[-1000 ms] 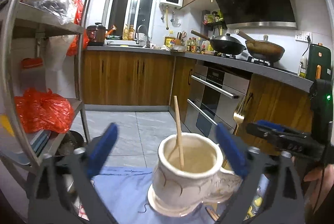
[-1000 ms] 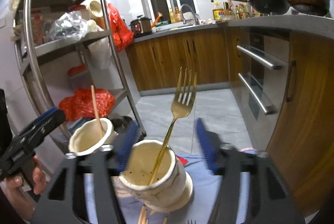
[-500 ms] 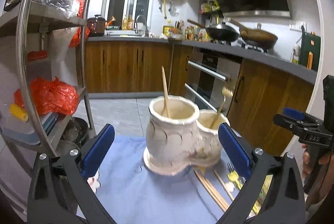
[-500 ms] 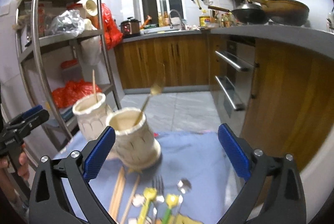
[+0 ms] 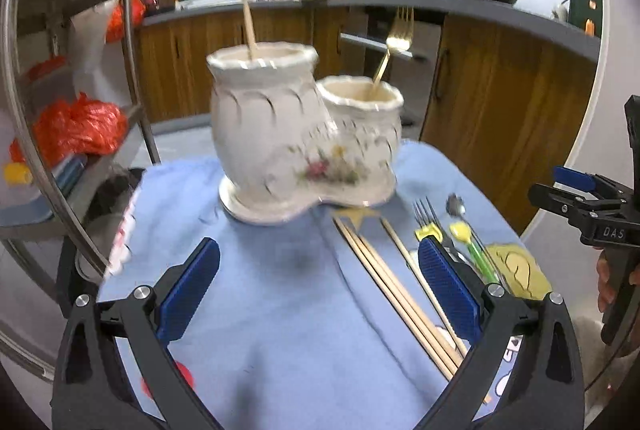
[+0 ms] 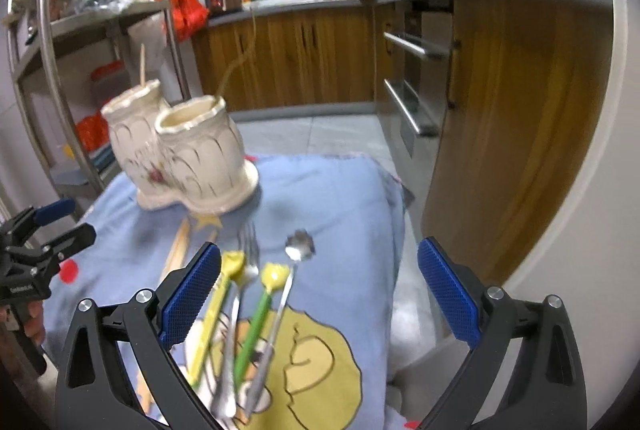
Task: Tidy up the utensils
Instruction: 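Move both tools back down to the utensils on the cloth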
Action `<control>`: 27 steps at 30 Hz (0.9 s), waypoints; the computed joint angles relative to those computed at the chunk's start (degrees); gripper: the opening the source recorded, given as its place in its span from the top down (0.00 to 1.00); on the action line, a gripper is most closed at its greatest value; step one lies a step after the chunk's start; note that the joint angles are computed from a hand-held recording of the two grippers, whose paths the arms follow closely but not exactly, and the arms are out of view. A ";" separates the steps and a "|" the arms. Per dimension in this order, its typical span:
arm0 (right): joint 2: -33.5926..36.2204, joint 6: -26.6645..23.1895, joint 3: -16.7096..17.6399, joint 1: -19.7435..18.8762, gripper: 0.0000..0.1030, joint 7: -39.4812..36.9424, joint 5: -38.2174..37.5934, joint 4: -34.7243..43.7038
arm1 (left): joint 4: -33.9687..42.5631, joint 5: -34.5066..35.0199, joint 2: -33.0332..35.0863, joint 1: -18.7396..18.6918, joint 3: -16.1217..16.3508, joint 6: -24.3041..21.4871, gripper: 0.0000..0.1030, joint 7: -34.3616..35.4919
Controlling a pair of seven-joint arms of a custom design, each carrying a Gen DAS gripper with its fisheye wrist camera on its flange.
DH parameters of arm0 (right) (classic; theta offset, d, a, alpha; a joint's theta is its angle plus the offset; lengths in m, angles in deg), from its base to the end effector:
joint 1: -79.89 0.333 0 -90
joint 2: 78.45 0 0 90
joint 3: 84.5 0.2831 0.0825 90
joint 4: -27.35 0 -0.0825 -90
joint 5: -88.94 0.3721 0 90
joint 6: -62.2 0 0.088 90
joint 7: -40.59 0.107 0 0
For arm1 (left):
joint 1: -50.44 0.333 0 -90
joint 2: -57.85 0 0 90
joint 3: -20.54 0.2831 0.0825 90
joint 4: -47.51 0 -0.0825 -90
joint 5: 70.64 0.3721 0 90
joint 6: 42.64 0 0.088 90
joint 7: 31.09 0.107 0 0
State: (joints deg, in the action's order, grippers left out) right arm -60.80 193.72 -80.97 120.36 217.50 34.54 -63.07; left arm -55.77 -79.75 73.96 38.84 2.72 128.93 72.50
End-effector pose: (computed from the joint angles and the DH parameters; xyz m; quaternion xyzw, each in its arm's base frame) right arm 0.4974 0.4491 0.4863 -0.5549 0.7125 -0.3005 0.3069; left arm 0.5890 -0.2959 0.4815 -0.4362 0.7800 -0.4009 0.2017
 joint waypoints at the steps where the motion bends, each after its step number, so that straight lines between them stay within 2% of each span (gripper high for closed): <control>1: 0.19 -0.23 0.11 -0.19 0.05 -0.49 0.77 -0.05 | -0.03 1.71 0.19 -1.40 1.40 -0.39 0.05 -1.71; 11: 4.68 -4.53 -0.34 0.75 0.05 -9.16 6.72 4.40 | 3.03 15.32 2.62 -7.63 7.92 -6.82 0.05 -14.94; 17: 5.15 -3.18 -0.95 1.15 0.05 -10.01 7.94 4.48 | 5.68 19.93 4.23 -8.40 8.47 -11.10 0.06 -20.62; 18: 5.16 -2.91 -1.03 1.15 0.05 -10.12 8.10 4.35 | 5.87 20.05 4.34 -8.16 8.10 -11.44 0.08 -20.76; 21: 5.31 -1.96 -1.08 1.02 0.05 -10.72 8.87 4.11 | 6.96 20.43 4.89 -8.06 7.29 -13.54 0.23 -20.99; 25: 5.48 -0.86 -1.20 1.00 0.05 -11.19 9.68 3.85 | 8.19 16.70 5.64 -6.45 4.55 -16.45 0.43 -17.85; 27: 5.40 0.45 -1.13 0.72 0.07 -11.68 10.29 3.52 | 8.65 16.07 5.92 -6.63 4.28 -17.37 0.51 -16.97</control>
